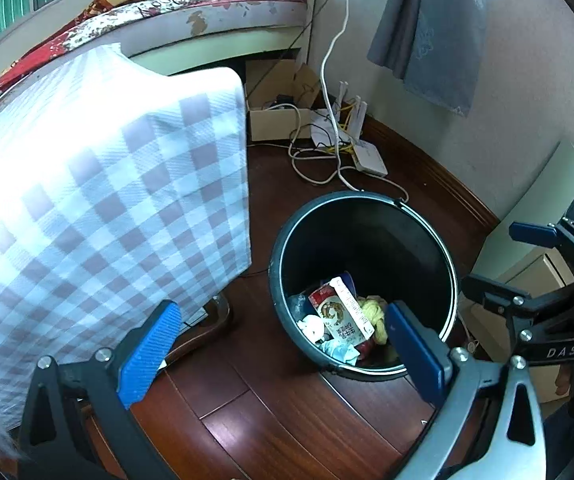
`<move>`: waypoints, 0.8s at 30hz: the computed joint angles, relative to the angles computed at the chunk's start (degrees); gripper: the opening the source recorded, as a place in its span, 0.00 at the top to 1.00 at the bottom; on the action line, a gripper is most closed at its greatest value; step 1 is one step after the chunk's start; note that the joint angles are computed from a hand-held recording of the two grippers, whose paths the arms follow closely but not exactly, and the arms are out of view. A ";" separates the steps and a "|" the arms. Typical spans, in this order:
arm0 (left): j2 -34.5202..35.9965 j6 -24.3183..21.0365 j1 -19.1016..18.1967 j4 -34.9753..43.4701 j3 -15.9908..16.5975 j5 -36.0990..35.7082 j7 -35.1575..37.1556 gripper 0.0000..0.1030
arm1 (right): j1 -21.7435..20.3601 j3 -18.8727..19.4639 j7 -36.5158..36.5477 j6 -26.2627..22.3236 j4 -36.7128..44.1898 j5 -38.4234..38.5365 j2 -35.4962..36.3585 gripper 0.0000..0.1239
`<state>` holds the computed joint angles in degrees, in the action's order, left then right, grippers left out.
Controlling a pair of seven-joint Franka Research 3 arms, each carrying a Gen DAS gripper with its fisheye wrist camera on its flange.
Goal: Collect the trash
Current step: 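Move both open tools back over the checked cloth toward the cup and carton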
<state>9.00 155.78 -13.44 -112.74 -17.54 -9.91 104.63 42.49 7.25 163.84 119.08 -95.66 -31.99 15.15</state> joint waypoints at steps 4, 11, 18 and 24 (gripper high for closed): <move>-1.69 0.53 0.37 -1.46 0.12 -1.11 0.56 0.01 | 0.69 0.13 0.09 -0.70 1.31 -0.64 0.41 0.18; -4.16 1.76 0.41 -3.18 1.22 -2.94 0.85 0.01 | 1.82 -0.05 0.45 -1.54 3.57 -1.71 1.17 0.18; -6.56 2.83 0.59 -4.99 2.61 -4.27 1.06 0.01 | 3.46 -0.54 -0.24 -2.37 8.42 -3.09 3.75 0.18; -8.63 4.13 0.95 -6.45 4.21 -5.45 1.31 0.01 | 5.48 -1.82 -1.67 -3.36 14.24 -4.29 7.05 0.18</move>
<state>0.37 159.92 -12.49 -119.19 -13.33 -15.36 105.94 47.97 5.43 162.17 115.72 -81.42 -36.28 22.20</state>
